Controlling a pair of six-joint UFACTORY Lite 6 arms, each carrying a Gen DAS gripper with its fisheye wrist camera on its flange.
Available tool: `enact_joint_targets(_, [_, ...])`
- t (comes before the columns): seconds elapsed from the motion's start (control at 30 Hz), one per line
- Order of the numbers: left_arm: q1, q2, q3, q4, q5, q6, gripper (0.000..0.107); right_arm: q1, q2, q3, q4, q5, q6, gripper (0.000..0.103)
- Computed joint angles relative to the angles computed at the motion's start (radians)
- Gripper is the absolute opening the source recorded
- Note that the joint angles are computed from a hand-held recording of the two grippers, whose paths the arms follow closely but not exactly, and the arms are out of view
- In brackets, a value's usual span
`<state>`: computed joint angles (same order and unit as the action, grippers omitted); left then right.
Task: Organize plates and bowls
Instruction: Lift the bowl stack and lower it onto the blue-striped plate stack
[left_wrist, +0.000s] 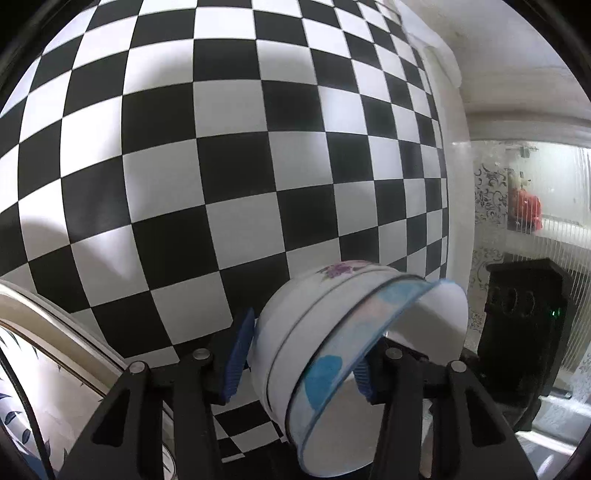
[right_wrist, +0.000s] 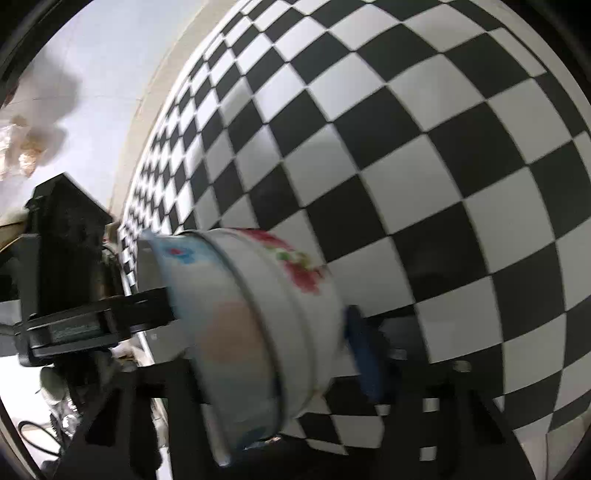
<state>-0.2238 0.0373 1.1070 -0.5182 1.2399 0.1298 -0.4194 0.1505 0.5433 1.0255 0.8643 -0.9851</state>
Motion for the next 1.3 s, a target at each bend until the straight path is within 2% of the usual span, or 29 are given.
enact_joint_targets(0.23, [-0.008,-0.041,-0.014,0.029,0.007,-0.045,0.045,0.017,-0.027,-0.023,0.020,-0.032,-0.027,0.049])
enact_joint_targets(0.43, [0.015,-0.092,-0.020,0.052,0.039,-0.077,0.045,0.128,-0.062,0.040,0.011,-0.013,0.111,0.047])
enact_joint_targets(0.67, [0.078,-0.141,0.045,0.072,0.121,-0.085,0.045,0.273,-0.144,0.114,-0.016,0.009,0.307,0.047])
enact_joint_targets(0.93, [0.269,-0.177,0.166,0.096,0.255,-0.031,0.045,0.472,-0.185,0.245,-0.041,0.021,0.496,0.047])
enact_joint_targets(1.1, [0.450,-0.197,0.183,0.120,0.331,0.052,0.045,0.627,-0.133,0.325,-0.019,-0.014,0.555,0.046])
enact_joint_targets(1.3, [0.656,-0.198,0.177,0.158,0.370,0.152,0.045,0.776,-0.042,0.407,0.005,-0.052,0.577,0.046])
